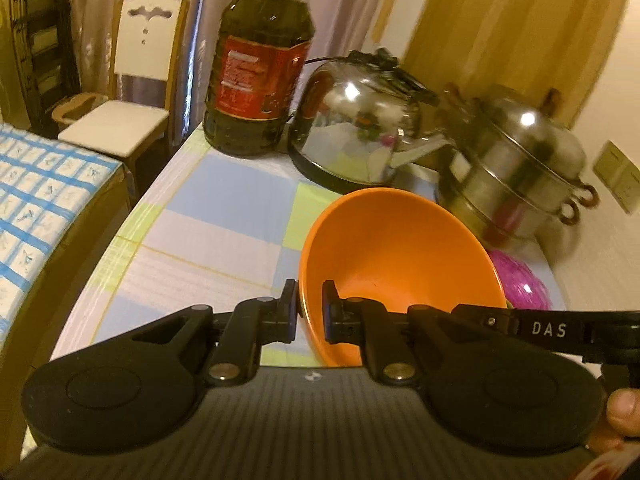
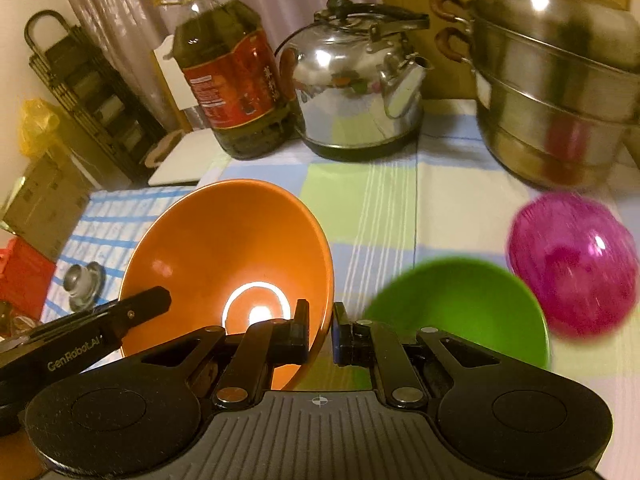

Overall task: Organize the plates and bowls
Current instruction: 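Lift the orange bowl with both grippers toward the green bowl stack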

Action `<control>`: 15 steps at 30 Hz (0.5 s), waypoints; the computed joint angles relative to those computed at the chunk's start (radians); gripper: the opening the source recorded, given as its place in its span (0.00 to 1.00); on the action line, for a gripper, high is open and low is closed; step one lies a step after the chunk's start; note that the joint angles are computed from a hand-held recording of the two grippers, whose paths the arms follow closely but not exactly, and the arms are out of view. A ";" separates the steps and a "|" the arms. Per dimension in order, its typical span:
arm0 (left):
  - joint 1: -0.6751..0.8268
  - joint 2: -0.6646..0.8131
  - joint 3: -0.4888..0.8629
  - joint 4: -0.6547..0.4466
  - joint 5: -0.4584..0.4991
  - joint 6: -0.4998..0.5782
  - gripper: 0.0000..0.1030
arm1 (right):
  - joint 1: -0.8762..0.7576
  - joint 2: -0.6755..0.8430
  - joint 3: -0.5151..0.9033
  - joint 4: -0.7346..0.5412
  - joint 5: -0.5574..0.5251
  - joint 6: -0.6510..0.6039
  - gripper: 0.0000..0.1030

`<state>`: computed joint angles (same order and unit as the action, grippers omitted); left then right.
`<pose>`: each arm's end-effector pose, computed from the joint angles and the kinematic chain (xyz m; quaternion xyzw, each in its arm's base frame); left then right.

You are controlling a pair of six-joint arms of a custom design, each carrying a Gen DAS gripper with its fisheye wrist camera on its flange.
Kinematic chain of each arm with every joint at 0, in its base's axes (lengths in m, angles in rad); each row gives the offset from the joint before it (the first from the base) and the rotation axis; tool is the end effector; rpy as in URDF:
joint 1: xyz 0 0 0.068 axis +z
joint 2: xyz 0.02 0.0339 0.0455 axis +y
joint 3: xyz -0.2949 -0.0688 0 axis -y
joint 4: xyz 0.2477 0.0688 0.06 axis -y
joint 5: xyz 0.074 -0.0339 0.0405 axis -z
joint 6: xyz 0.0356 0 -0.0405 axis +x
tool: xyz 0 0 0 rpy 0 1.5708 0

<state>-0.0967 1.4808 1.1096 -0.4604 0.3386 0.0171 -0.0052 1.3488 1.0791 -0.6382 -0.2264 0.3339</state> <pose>0.3159 -0.0425 0.2938 0.1130 0.9142 -0.1712 0.3495 0.2767 0.0066 0.3073 0.1223 0.9323 0.1583 0.3015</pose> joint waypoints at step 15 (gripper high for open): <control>-0.113 -0.447 -0.234 -0.243 0.007 0.062 0.10 | -0.032 -0.571 -0.187 -0.371 0.047 0.087 0.11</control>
<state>-0.2098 1.0335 0.8756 -0.7034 0.3456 0.0795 -0.0375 0.7777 0.8925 -1.0094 -0.1795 0.4206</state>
